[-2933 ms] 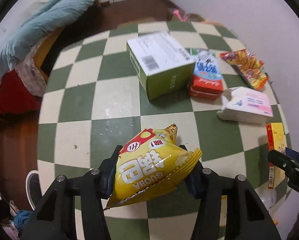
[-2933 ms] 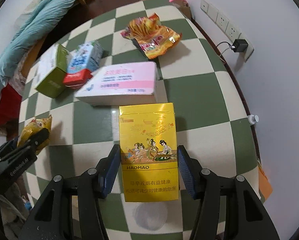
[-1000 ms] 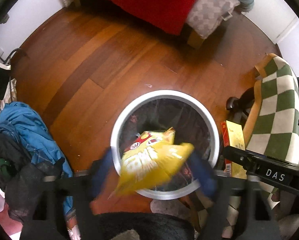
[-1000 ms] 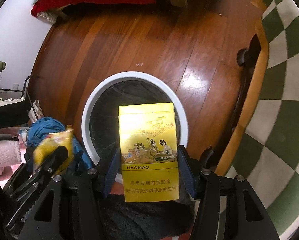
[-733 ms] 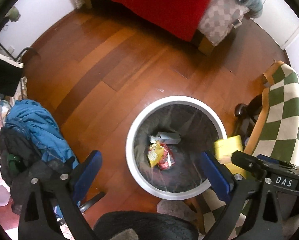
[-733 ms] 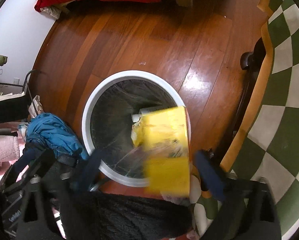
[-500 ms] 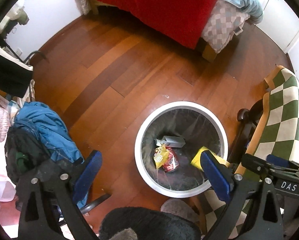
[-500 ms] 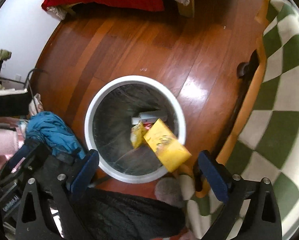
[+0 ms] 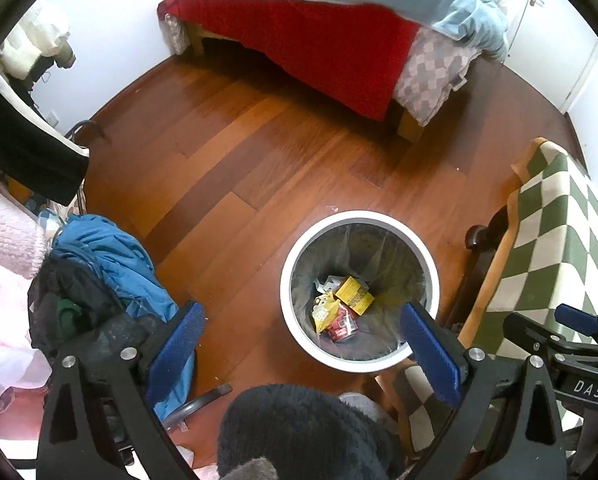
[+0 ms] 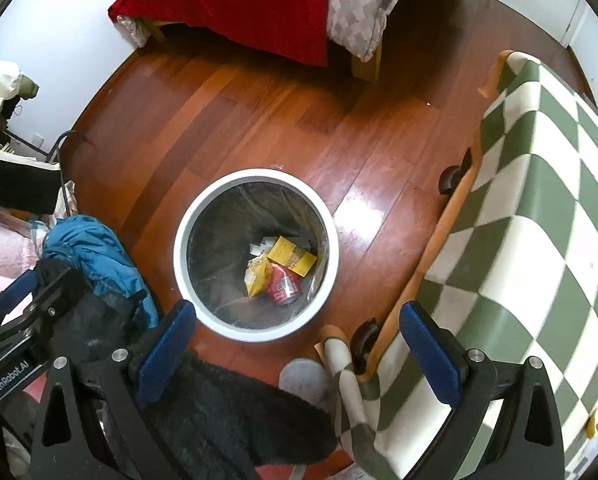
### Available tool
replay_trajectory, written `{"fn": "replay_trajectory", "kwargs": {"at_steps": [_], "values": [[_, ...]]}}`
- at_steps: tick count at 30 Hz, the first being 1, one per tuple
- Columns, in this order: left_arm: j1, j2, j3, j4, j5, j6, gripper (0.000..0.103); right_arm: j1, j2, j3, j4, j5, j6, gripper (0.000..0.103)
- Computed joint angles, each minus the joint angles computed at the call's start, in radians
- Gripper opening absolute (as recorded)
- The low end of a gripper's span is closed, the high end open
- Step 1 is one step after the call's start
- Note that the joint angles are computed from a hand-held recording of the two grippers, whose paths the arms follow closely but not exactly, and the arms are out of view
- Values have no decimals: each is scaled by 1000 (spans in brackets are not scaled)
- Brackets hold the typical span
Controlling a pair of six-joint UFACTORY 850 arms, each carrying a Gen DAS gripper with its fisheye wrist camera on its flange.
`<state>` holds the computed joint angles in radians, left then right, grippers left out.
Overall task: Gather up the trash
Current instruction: 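Carry the snack bag and pack over the bin and open both tools, then grasp the orange peel with the left tool while the right tool grasps the clear plastic cup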
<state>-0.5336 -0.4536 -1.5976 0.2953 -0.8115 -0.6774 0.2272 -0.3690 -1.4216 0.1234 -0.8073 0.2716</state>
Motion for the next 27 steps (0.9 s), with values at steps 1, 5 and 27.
{"fn": "replay_trajectory", "kwargs": {"at_steps": [1, 5, 27], "values": [[-3, 13, 8, 3, 4, -4, 100, 1, 14, 9, 4, 1, -2, 102], [-14, 63, 35, 24, 19, -21, 100, 1, 84, 45, 10, 1, -2, 103], [-258, -57, -263, 126, -74, -75, 100, -325, 538, 307, 257, -14, -145, 103]]}}
